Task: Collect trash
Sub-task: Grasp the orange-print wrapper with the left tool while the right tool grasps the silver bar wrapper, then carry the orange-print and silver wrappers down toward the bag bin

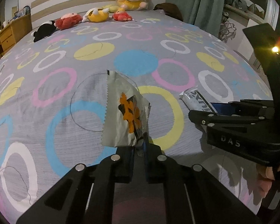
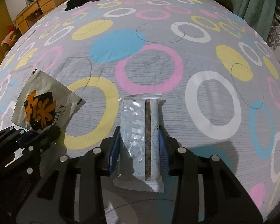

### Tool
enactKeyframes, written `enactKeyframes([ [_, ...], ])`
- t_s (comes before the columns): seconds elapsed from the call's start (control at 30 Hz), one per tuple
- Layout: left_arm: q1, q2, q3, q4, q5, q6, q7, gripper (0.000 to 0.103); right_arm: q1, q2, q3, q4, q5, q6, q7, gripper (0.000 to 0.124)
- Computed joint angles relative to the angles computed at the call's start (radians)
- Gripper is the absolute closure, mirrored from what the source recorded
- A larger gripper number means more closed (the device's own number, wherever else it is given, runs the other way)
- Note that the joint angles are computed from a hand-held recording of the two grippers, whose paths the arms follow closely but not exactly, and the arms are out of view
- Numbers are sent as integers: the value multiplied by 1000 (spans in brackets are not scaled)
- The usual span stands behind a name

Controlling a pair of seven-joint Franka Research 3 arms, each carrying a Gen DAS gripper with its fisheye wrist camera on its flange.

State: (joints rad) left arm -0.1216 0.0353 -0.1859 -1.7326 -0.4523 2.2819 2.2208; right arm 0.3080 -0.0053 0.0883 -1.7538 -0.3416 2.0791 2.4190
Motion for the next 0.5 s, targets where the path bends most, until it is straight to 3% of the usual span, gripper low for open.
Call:
enactKeyframes([
  [0.5, 5, -19, 7, 3, -40, -20, 26, 94, 3, -27, 10, -13, 1, 13, -4, 87],
])
